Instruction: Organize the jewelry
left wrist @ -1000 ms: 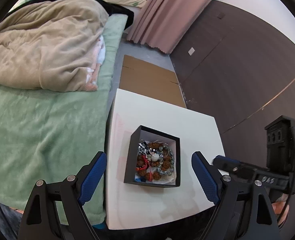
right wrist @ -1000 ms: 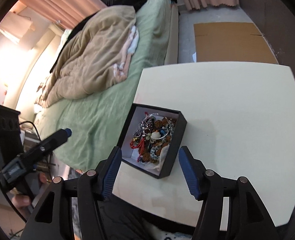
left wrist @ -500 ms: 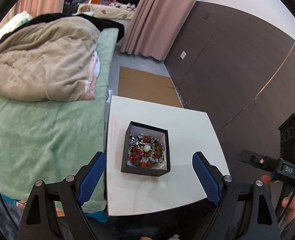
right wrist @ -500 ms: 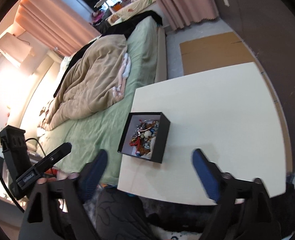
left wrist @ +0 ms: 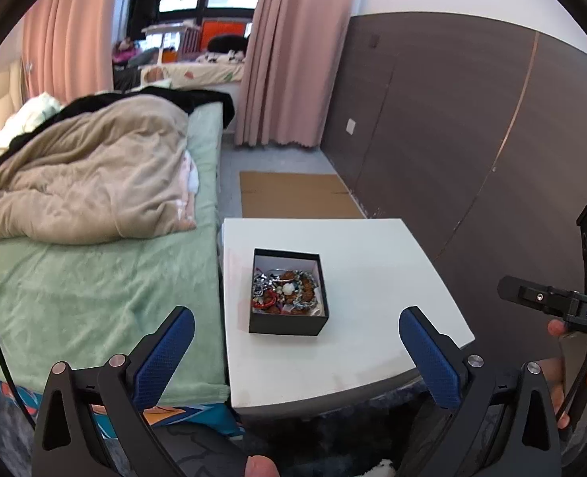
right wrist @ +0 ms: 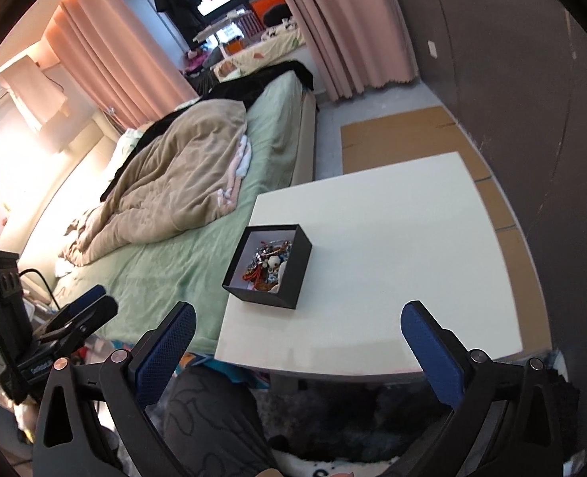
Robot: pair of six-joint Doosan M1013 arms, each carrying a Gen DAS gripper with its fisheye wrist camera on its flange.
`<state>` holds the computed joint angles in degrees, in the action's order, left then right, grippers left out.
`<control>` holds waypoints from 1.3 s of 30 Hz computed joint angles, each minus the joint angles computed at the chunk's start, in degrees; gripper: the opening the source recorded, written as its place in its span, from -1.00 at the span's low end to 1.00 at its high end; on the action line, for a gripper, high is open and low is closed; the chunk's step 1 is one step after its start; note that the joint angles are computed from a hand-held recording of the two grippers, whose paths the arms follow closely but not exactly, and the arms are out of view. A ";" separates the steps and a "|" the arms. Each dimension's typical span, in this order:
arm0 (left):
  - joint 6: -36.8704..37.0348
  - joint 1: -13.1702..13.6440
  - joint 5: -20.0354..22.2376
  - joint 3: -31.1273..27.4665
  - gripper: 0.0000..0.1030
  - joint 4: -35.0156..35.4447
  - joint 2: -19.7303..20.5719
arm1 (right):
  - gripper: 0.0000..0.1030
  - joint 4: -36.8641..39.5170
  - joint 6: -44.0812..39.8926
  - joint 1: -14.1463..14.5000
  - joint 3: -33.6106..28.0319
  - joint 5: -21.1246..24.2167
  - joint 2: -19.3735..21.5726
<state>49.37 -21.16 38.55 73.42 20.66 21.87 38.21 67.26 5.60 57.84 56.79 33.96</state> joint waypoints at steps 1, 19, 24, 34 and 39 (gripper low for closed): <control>-0.76 -0.23 -0.58 0.53 0.99 0.95 -0.36 | 1.00 0.87 -1.14 -0.14 1.03 -1.11 -0.54; -7.57 -2.51 -3.61 6.60 0.99 10.50 -3.85 | 1.00 8.74 -13.96 -1.21 12.39 -10.35 -6.67; -11.03 -3.00 -3.27 7.14 0.99 14.15 -4.31 | 1.00 17.60 -20.89 -2.01 15.76 -13.17 -8.41; -10.26 -3.62 -3.24 7.28 0.99 14.28 -4.63 | 1.00 13.72 -19.62 -1.36 17.68 -17.14 -9.78; -10.00 -3.83 -3.05 6.98 0.99 14.13 -4.48 | 1.00 8.75 -16.80 -0.94 17.40 -17.58 -9.76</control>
<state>39.38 -24.99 35.50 80.39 34.78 17.40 46.96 50.46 4.66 75.23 39.21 24.20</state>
